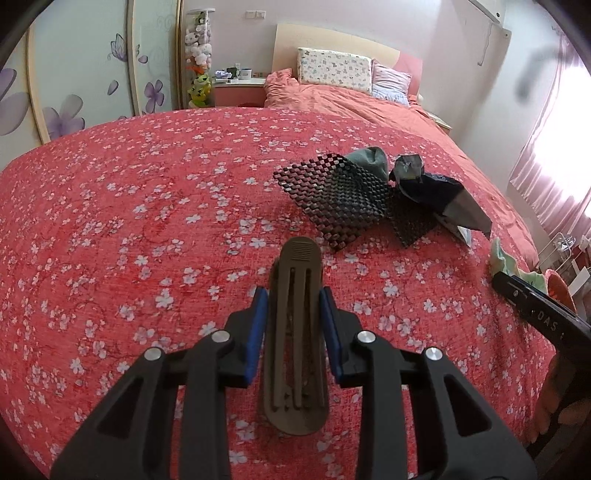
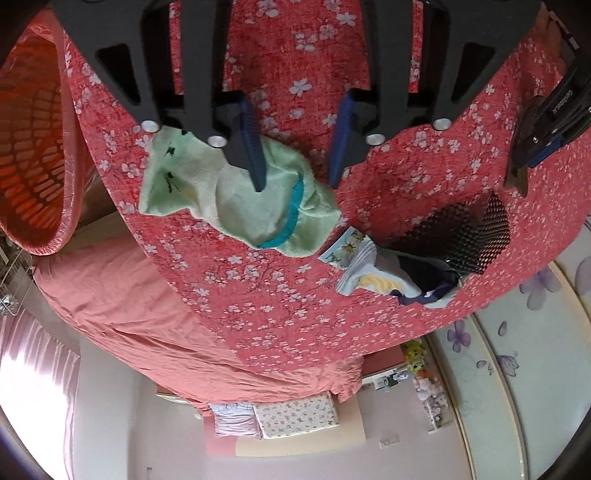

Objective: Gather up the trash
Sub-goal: 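Grasp the mint-green cloth with the right tool while the left tool holds the comb, then carry the comb and green cloth over the orange basket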

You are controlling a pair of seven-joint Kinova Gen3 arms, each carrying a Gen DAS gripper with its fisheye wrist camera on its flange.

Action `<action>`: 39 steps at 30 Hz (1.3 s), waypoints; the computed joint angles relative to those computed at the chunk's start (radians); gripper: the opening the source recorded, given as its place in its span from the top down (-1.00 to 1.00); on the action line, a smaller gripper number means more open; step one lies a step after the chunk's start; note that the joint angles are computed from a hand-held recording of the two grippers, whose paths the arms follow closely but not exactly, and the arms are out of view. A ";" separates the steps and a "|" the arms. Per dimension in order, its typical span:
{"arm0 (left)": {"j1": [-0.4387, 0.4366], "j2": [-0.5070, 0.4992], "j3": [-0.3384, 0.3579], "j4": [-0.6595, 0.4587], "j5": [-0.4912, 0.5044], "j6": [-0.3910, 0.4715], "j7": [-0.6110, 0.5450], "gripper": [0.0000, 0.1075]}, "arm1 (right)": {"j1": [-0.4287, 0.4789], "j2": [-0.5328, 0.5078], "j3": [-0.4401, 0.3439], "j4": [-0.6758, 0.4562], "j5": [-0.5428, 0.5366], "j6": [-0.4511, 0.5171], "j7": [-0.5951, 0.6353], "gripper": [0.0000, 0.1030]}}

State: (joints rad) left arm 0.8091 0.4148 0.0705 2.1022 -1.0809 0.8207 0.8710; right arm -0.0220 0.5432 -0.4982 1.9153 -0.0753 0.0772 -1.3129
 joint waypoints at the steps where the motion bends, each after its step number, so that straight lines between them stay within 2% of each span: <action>1: 0.000 -0.003 -0.001 0.006 -0.004 -0.004 0.005 0.45 | 0.006 0.003 -0.005 -0.003 -0.001 0.003 0.000 0.58; 4: -0.001 -0.008 0.000 0.013 -0.011 -0.007 0.015 0.45 | 0.054 0.018 -0.048 -0.012 -0.007 0.015 0.011 0.78; 10: -0.005 -0.007 0.005 0.013 -0.008 -0.003 0.010 0.44 | 0.103 0.035 -0.097 -0.018 -0.024 0.026 0.044 0.91; 12: -0.008 -0.005 0.007 0.008 0.000 0.002 -0.004 0.44 | 0.131 0.035 -0.126 -0.006 -0.030 0.010 0.057 0.91; 16: -0.013 0.014 0.011 -0.036 0.038 0.028 -0.071 0.42 | 0.245 0.044 -0.246 0.025 -0.016 -0.022 0.080 0.91; 20: -0.005 0.014 -0.007 -0.037 0.035 0.018 -0.074 0.45 | 0.355 0.057 -0.355 0.047 -0.001 -0.030 0.088 0.91; 24: 0.004 -0.001 -0.021 -0.005 -0.012 -0.013 -0.006 0.47 | 0.406 0.058 -0.402 0.063 0.009 -0.036 0.087 0.91; 30: -0.002 -0.023 -0.005 0.033 -0.062 -0.030 0.060 0.47 | 0.478 0.059 -0.462 0.083 0.026 -0.033 0.090 0.91; 39: 0.011 -0.038 0.041 -0.006 -0.052 0.042 0.015 0.48 | 0.595 0.059 -0.558 0.124 0.047 -0.050 0.089 0.91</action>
State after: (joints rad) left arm 0.8202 0.3767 0.1115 2.0966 -1.1330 0.8628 0.8857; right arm 0.5731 0.6024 -1.0566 2.0388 -0.0285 0.0275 -1.2243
